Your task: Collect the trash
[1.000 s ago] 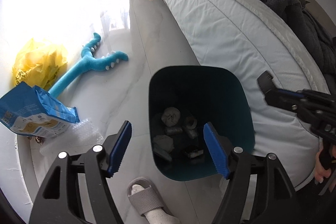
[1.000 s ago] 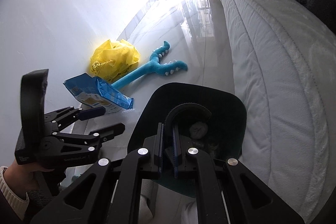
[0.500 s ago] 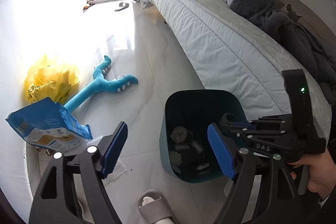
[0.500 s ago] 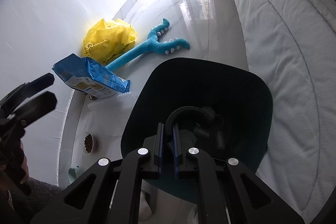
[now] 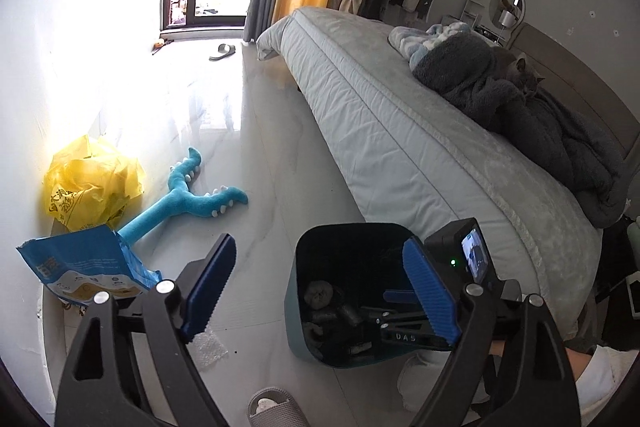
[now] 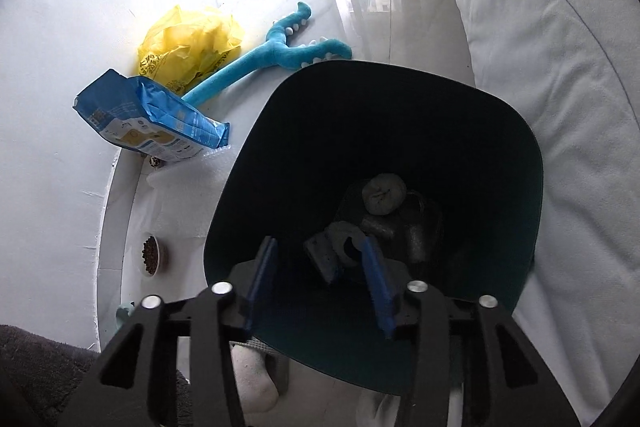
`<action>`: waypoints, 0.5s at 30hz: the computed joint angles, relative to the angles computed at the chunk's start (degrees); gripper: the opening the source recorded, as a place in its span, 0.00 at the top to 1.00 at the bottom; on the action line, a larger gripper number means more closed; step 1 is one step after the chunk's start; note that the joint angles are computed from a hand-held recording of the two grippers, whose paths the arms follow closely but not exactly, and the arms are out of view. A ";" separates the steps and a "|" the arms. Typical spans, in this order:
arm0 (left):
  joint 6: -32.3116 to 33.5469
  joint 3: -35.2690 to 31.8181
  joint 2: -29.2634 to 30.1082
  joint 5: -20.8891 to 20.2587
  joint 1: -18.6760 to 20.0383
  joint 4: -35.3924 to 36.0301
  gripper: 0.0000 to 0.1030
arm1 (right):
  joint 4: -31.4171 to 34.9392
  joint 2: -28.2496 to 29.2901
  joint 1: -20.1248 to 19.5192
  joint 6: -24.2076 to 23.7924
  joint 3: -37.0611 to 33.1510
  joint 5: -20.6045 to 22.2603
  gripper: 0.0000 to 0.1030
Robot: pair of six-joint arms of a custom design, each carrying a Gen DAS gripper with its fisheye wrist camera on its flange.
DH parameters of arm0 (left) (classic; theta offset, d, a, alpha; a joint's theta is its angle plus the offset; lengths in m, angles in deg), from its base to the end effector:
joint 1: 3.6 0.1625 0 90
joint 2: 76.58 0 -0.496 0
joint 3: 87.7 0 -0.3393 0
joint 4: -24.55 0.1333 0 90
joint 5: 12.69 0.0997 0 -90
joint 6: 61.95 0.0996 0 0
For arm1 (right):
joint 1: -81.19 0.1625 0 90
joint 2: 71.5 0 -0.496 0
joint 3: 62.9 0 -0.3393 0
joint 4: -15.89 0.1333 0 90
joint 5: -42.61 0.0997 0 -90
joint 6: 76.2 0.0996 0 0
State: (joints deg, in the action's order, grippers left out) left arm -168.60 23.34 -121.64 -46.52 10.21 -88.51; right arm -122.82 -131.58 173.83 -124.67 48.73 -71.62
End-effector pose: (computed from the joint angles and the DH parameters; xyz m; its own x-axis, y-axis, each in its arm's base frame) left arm -0.4570 -0.3348 0.0952 -0.8006 -0.3611 -0.4781 0.1952 0.5973 -0.7779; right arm 0.1178 -0.5486 0.2310 -0.5689 -0.7882 0.2347 -0.7117 0.6148 0.3397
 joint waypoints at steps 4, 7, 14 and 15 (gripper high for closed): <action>-1.12 -2.39 0.38 1.93 0.01 3.48 0.14 | -0.06 -1.23 0.01 -0.85 -0.05 0.81 0.53; -1.52 -4.14 0.92 2.98 -0.14 6.26 0.12 | 1.02 -2.36 0.00 -0.98 -0.99 2.08 0.53; -5.20 -9.19 2.39 4.89 -0.28 13.83 0.11 | 3.38 -5.88 -0.20 -2.34 -3.84 6.71 0.45; -5.55 -10.33 2.81 5.46 -0.20 15.26 0.10 | 3.27 -6.55 -0.19 -2.88 -4.19 7.38 0.44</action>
State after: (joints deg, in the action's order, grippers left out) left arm -174.15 13.01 -118.83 -41.06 10.00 -73.25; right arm -119.55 -138.13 173.64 -127.55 44.54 -64.24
